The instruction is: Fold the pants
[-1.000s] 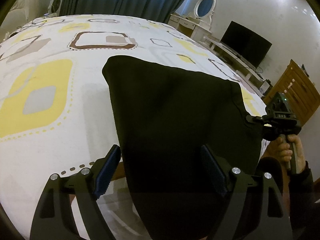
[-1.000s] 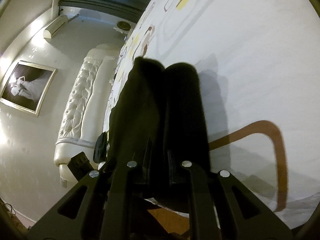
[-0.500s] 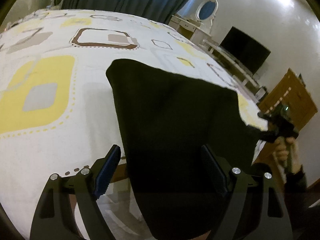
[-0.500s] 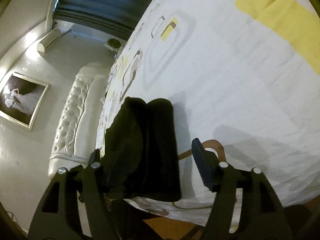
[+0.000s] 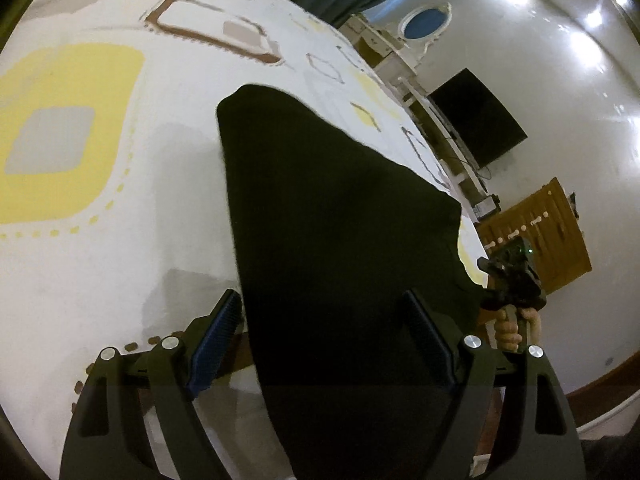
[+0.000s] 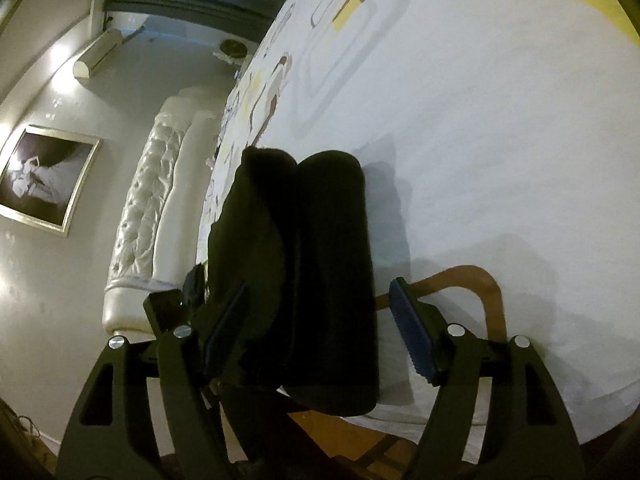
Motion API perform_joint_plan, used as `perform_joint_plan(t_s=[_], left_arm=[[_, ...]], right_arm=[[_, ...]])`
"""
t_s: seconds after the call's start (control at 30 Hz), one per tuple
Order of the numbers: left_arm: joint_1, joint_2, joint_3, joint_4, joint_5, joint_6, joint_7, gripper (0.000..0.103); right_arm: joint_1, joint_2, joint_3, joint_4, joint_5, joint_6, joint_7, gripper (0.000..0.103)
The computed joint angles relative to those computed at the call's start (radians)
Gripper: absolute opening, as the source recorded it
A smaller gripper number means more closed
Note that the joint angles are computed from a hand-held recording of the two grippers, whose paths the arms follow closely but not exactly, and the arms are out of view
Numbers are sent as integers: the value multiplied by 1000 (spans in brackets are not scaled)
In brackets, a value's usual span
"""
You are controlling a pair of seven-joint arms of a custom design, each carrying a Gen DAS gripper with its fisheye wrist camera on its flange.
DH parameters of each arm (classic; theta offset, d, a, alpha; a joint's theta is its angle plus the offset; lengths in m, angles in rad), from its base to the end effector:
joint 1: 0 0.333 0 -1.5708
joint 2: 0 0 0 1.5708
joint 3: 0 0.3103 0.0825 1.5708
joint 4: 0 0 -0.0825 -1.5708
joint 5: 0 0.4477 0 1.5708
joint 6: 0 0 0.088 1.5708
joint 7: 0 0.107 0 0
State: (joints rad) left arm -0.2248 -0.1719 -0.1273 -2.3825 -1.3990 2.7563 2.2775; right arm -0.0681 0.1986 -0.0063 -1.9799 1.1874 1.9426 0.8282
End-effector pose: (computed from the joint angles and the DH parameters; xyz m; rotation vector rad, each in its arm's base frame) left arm 0.5274 -0.1503 0.3786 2.0725 -1.7945 1.3338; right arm 0.6444 0.0150 0.3431 -1.5677 1.4919 0.6811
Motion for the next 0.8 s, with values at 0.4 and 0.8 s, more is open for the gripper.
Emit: perform_joint_plan(t_s=[0.4,0.8], left_arm=[[18,-25,14,-32,-106,-45,55,81],[29,-7,8,-14,-78,-66,33,81]], right_arm=[[-2,30,5,47,-50,-8,46,73],[-20,107,34,132,-43,-88,28,79]])
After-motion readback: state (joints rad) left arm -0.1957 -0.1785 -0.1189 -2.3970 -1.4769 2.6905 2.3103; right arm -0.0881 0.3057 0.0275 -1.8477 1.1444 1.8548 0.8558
